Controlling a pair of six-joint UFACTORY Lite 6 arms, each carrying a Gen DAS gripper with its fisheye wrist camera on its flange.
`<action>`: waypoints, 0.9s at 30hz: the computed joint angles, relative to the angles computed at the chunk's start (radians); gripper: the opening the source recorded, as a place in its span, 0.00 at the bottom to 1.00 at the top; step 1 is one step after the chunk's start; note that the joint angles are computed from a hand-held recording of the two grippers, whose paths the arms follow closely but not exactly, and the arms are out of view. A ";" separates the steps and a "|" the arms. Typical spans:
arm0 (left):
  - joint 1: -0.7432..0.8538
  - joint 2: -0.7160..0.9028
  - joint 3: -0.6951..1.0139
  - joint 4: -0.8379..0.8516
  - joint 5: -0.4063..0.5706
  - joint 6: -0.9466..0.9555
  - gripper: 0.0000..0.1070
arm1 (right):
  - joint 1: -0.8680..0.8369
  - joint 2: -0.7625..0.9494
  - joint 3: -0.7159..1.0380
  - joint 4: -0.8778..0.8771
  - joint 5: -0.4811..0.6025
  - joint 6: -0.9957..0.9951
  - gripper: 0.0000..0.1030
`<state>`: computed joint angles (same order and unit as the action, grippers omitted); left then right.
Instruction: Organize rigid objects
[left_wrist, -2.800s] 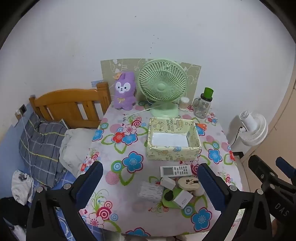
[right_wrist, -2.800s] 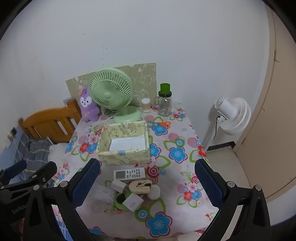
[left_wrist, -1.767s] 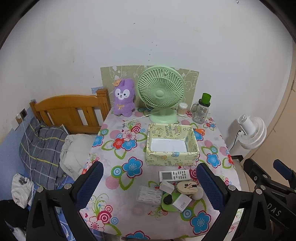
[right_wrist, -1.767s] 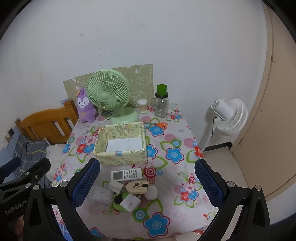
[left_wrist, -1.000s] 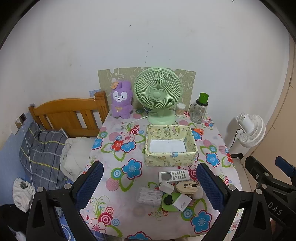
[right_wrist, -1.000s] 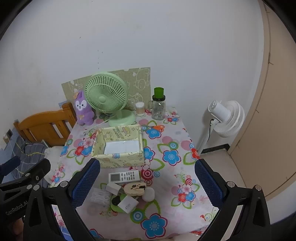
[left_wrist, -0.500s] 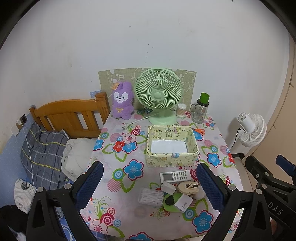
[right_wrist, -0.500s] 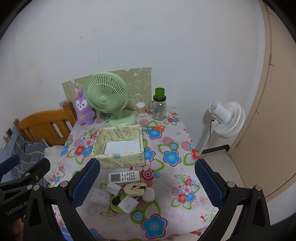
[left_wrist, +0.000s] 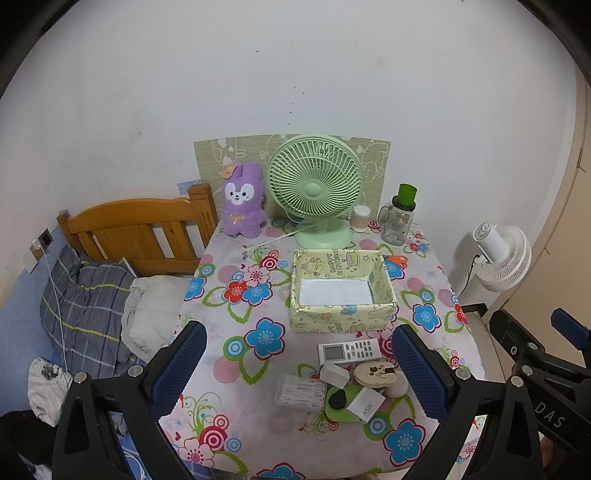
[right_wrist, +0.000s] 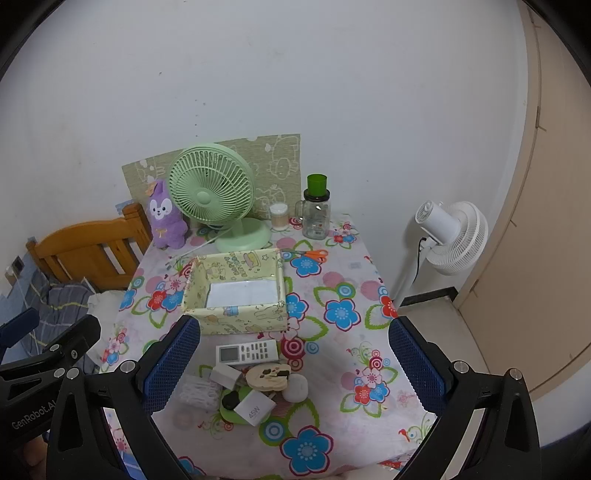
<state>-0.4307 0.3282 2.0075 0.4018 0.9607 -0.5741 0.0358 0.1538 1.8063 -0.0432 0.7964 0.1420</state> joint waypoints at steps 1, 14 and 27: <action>0.000 0.000 0.001 0.000 0.001 -0.001 0.94 | 0.000 0.001 0.001 0.000 0.001 0.000 1.00; -0.005 0.003 0.002 0.002 0.003 -0.005 0.94 | 0.002 0.000 -0.002 -0.001 0.000 0.004 1.00; 0.012 0.074 0.051 -0.020 -0.012 0.032 0.94 | -0.010 0.069 0.032 0.027 -0.007 -0.007 1.00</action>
